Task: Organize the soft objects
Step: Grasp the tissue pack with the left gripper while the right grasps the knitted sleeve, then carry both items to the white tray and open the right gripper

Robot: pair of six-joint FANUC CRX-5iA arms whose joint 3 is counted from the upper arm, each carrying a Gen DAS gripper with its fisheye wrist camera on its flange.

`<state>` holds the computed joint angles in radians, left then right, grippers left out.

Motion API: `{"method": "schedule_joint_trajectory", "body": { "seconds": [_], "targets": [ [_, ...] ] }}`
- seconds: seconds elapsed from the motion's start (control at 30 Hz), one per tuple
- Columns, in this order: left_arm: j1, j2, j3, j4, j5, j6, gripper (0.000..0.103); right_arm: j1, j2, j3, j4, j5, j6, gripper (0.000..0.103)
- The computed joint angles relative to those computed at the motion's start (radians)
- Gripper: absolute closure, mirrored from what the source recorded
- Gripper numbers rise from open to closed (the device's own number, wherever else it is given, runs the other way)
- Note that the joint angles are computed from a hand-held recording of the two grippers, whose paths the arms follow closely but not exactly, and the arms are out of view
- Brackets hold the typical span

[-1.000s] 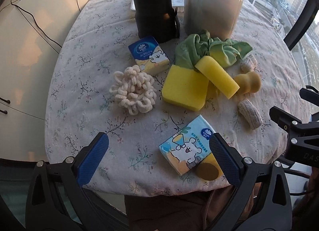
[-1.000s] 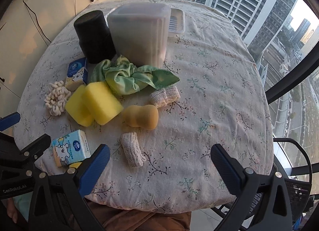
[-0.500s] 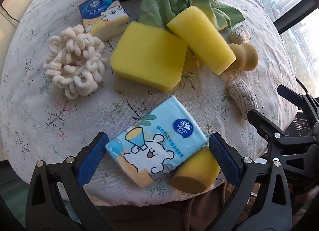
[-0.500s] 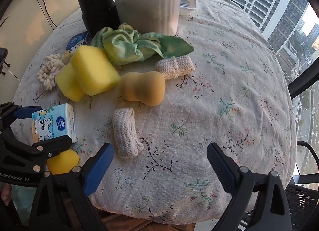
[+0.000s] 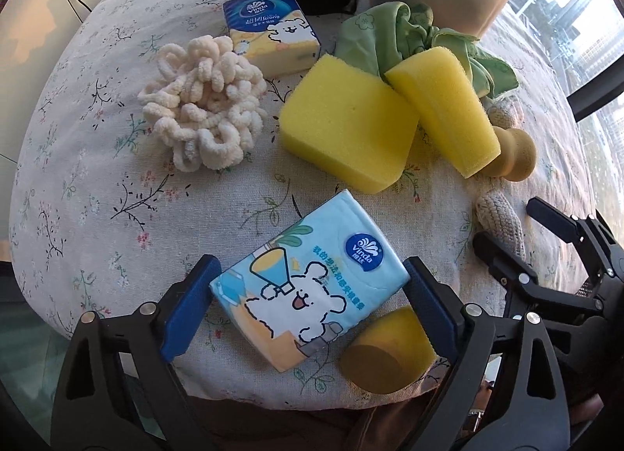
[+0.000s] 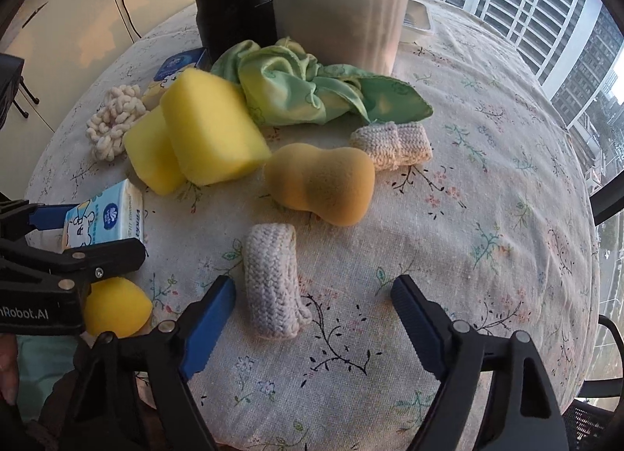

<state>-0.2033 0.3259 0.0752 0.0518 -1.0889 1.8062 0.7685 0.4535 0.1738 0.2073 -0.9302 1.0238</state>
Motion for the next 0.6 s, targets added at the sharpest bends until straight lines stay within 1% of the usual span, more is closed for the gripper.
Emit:
{"method": "schedule_joint_trajectory", "body": {
  "seconds": [0.03, 0.07, 0.1, 0.13, 0.17, 0.2, 0.3, 0.4, 0.47, 0.6],
  "targets": [
    [0.003, -0.007, -0.007, 0.003, 0.001, 0.005, 0.011, 0.0, -0.002, -0.006, 0.011, 0.008, -0.003, 0.028],
    [-0.004, 0.002, 0.003, 0.005, 0.006, 0.026, 0.012, 0.0, -0.004, -0.007, 0.013, 0.014, 0.001, 0.037],
    [0.001, -0.006, -0.009, 0.014, 0.017, 0.034, 0.012, -0.004, -0.009, -0.01, 0.005, 0.027, 0.014, 0.05],
    [0.002, -0.014, -0.016, 0.021, 0.022, 0.043, 0.013, -0.008, -0.012, -0.009, -0.011, 0.035, 0.034, 0.059],
    [0.007, -0.027, -0.032, 0.027, 0.035, 0.045, 0.013, -0.013, -0.015, -0.002, -0.042, 0.035, 0.066, 0.075],
    [0.011, -0.035, -0.037, 0.027, 0.042, 0.05, 0.013, -0.017, -0.014, 0.01, -0.07, 0.03, 0.091, 0.077],
    [0.023, -0.061, -0.055, 0.025, 0.058, 0.054, 0.014, -0.008, -0.019, 0.001, -0.058, 0.034, 0.082, 0.077],
    [0.028, -0.097, -0.056, -0.006, 0.074, 0.072, 0.014, -0.012, -0.037, -0.008, -0.084, 0.045, 0.084, 0.077],
    [0.033, -0.123, -0.056, -0.028, 0.077, 0.079, 0.014, -0.011, -0.069, -0.037, -0.092, 0.071, 0.082, 0.077],
    [0.054, -0.143, -0.054, -0.041, 0.094, 0.069, 0.014, -0.018, -0.116, -0.068, -0.082, 0.117, 0.066, 0.077]
  ]
}}
